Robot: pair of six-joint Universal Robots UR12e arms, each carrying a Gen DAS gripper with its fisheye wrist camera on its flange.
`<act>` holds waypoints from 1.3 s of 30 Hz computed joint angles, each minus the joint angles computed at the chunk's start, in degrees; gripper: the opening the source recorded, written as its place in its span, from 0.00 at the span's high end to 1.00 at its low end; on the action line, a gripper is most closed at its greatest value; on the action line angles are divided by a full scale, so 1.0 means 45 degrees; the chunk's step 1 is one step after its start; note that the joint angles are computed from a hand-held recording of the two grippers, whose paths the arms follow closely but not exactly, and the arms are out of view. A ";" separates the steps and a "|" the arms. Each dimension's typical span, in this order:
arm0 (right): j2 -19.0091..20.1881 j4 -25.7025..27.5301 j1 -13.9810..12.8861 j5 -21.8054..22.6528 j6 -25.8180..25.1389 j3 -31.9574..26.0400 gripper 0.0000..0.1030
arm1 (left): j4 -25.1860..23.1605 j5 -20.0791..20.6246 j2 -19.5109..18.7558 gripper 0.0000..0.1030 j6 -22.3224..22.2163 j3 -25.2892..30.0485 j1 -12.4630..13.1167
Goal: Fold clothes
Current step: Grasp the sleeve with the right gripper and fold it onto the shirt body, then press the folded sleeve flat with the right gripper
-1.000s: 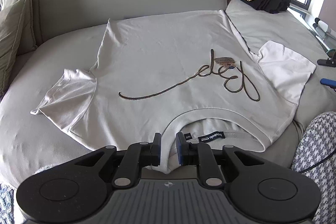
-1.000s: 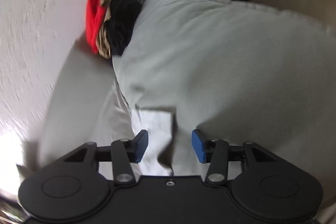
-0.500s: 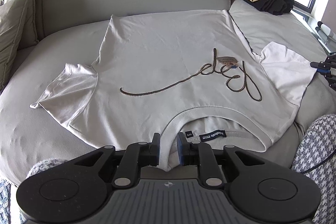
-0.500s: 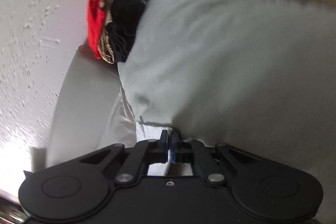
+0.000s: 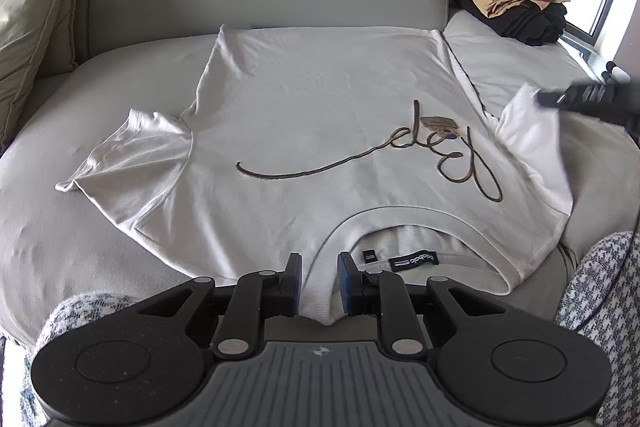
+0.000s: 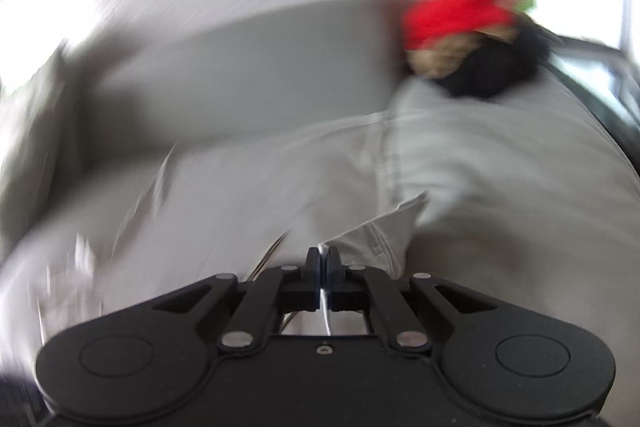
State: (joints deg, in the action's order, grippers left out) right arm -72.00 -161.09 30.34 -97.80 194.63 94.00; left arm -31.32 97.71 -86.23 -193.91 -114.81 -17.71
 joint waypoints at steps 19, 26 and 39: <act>-0.0197 0.5253 -0.0882 0.0557 0.3012 -0.0710 0.94 | -0.0386 0.0283 -0.0208 0.81 0.0228 0.0170 -0.0070; -0.0055 0.8916 -0.0668 -0.0098 0.2446 -0.1523 1.00 | -0.0537 0.0408 -0.0187 0.81 0.0237 0.0174 0.0010; 0.0400 0.3915 -0.0556 0.1540 0.3734 -0.1267 0.95 | -0.0526 0.0557 -0.1199 0.80 0.0833 0.0896 0.0461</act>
State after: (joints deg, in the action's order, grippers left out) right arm -70.20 -143.47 27.84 -90.87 211.44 88.30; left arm -33.68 100.22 -91.63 -190.16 -110.78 -15.64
